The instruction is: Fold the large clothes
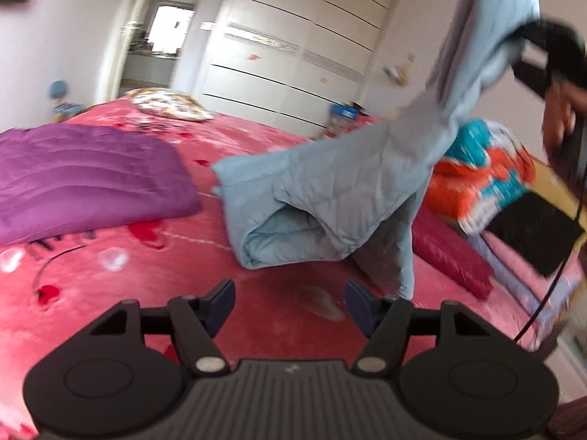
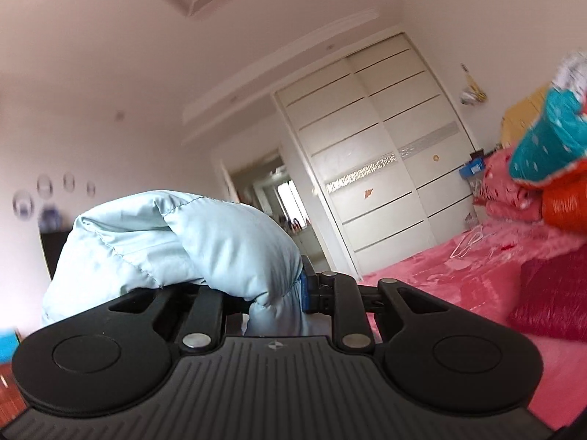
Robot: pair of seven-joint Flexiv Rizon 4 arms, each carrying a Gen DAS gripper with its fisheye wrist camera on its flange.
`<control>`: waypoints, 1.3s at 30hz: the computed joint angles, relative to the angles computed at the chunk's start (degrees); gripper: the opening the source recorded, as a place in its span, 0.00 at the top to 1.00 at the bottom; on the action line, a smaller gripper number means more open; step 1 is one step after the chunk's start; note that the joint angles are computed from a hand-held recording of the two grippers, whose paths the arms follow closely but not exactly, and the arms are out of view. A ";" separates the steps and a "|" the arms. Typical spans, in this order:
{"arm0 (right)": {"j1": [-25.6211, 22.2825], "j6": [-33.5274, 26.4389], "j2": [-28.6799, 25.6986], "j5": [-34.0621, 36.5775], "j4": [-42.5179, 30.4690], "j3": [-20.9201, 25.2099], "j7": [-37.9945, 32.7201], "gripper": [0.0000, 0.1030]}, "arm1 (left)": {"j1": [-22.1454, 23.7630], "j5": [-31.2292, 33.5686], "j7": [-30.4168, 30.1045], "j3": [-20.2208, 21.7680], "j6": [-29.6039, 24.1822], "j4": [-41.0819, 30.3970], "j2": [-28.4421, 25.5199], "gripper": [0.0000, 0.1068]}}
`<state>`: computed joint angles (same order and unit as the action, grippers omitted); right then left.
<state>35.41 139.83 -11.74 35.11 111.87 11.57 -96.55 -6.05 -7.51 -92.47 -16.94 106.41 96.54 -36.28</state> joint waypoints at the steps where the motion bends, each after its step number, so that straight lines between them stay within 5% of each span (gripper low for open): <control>1: -0.30 0.85 0.08 -0.20 0.25 0.30 1.42 0.76 | 0.07 0.60 0.70 -0.70 -0.71 -1.01 -0.81 0.38; 5: -2.07 2.79 2.08 -0.08 3.72 1.19 6.31 0.76 | 0.32 1.48 3.68 -4.45 -3.66 -5.94 -5.33 0.38; 11: 0.21 0.09 0.25 4.58 -0.43 0.81 2.15 0.76 | -1.04 0.03 9.42 -8.64 -9.30 -12.32 -11.18 0.38; 14: -0.40 -3.06 1.07 4.21 -0.38 1.07 4.04 0.76 | -3.74 -1.76 11.54 -7.57 -10.48 -16.85 -14.48 0.38; 19: 1.38 -7.50 -0.13 3.90 -4.00 -0.13 4.73 0.76 | -12.94 -7.36 8.95 4.37 -13.86 -29.92 -21.07 0.38; 22: 0.54 -7.65 0.92 2.80 -2.40 -0.44 5.43 0.76 | -17.90 -11.93 0.11 15.73 -14.94 -37.34 -24.72 0.39; 25: 0.52 -6.78 3.16 5.30 1.09 0.06 3.85 0.75 | -17.60 -14.95 -8.73 20.28 -12.16 -39.72 -25.82 0.39; 28: -1.24 -8.12 1.77 3.33 3.46 0.71 8.30 0.75 | -18.96 -17.30 -17.20 29.60 -11.09 -42.04 -26.87 0.39; 33: -3.62 -17.31 -3.27 -4.46 5.25 0.61 19.47 0.74 | -20.33 -19.60 -26.91 42.09 -9.84 -40.65 -27.26 0.38; 39: -1.94 -33.17 -10.89 -14.00 2.85 -1.07 25.52 0.72 | -19.43 -18.24 -30.94 43.92 -8.70 -36.29 -27.10 0.36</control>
<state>33.47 106.65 -22.63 21.11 114.72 10.50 -71.03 -25.48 -25.76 -123.41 26.99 97.71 60.24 -63.38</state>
